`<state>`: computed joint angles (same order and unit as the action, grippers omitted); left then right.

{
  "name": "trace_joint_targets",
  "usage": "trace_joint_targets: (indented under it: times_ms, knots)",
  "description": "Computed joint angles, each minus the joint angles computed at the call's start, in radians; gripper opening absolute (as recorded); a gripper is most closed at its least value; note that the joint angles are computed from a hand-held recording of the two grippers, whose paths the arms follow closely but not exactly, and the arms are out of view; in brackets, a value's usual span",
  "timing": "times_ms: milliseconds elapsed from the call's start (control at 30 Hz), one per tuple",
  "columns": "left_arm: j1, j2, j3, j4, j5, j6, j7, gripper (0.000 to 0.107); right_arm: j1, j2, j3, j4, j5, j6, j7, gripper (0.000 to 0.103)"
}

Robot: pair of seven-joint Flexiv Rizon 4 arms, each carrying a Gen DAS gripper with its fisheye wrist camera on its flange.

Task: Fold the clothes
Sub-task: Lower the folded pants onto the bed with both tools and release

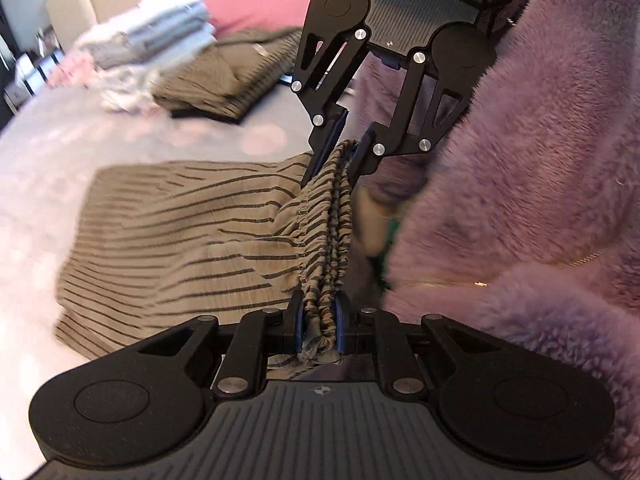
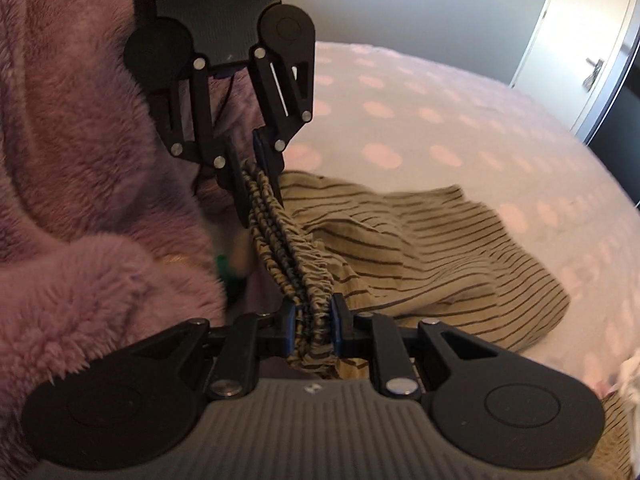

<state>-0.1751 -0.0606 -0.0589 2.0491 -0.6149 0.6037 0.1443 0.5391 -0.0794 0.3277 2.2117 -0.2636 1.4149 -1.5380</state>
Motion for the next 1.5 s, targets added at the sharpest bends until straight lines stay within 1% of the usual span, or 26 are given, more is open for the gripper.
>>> trace_joint_targets:
  times_ms: [100, 167, 300, 500, 600, 633, 700, 733, 833, 933, 1067, 1267, 1333, 1400, 1467, 1500]
  knots:
    - [0.003, 0.002, 0.003, 0.000, -0.003, -0.016, -0.020, 0.012, 0.001, 0.010, 0.010, -0.011, 0.032, -0.026, -0.014, 0.019]
    - [0.008, -0.002, 0.005, -0.005, -0.026, -0.015, -0.031, 0.013, -0.003, 0.016, 0.006, -0.025, 0.040, -0.039, -0.023, 0.019]
    - [0.021, -0.035, 0.000, -0.047, -0.083, -0.007, -0.089, 0.013, -0.015, 0.013, -0.012, -0.060, 0.046, -0.050, -0.031, 0.020]
    - [0.053, -0.131, -0.026, -0.192, -0.143, 0.001, -0.162, 0.014, -0.037, -0.026, -0.081, -0.125, -0.097, -0.030, 0.058, 0.020]
    - [0.065, -0.193, -0.046, -0.278, -0.145, 0.018, -0.194, 0.015, -0.051, -0.059, -0.106, -0.182, -0.150, -0.052, 0.072, 0.020]
    - [0.069, -0.218, -0.052, -0.311, -0.138, 0.023, -0.209, 0.015, -0.060, -0.081, -0.109, -0.219, -0.149, -0.069, 0.059, 0.021]
    - [0.076, -0.273, -0.065, -0.388, -0.113, 0.023, -0.249, 0.016, -0.083, -0.142, -0.107, -0.322, -0.111, -0.120, 0.000, 0.021]
    - [0.079, -0.305, -0.070, -0.432, -0.095, 0.022, -0.280, 0.018, -0.092, -0.163, -0.103, -0.352, -0.091, -0.134, -0.022, 0.021]
    - [0.088, -0.402, -0.082, -0.560, -0.025, 0.004, -0.356, 0.022, -0.132, -0.240, -0.082, -0.462, -0.001, -0.186, -0.104, 0.021]
    - [0.091, -0.497, -0.091, -0.681, 0.037, -0.013, -0.437, 0.022, -0.153, -0.317, -0.084, -0.565, 0.058, -0.233, -0.143, 0.022]
    - [0.083, -0.639, -0.094, -0.855, 0.122, -0.042, -0.538, 0.022, -0.171, -0.434, -0.089, -0.696, 0.114, -0.282, -0.162, 0.022]
    - [0.070, -0.827, -0.083, -1.116, 0.223, -0.179, -0.673, 0.022, -0.183, -0.566, -0.093, -0.844, 0.166, -0.378, -0.172, 0.025]
    - [0.066, -0.868, -0.081, -1.175, 0.247, -0.210, -0.693, 0.022, -0.184, -0.605, -0.096, -0.890, 0.179, -0.407, -0.169, 0.026]
    - [0.059, -0.904, -0.079, -1.225, 0.261, -0.228, -0.721, 0.022, -0.185, -0.628, -0.100, -0.913, 0.193, -0.414, -0.161, 0.027]
    - [0.057, -0.929, -0.077, -1.259, 0.270, -0.238, -0.747, 0.023, -0.182, -0.640, -0.111, -0.918, 0.200, -0.404, -0.142, 0.031]
    - [0.056, -0.938, -0.076, -1.270, 0.274, -0.237, -0.761, 0.025, -0.180, -0.638, -0.116, -0.908, 0.203, -0.394, -0.128, 0.033]
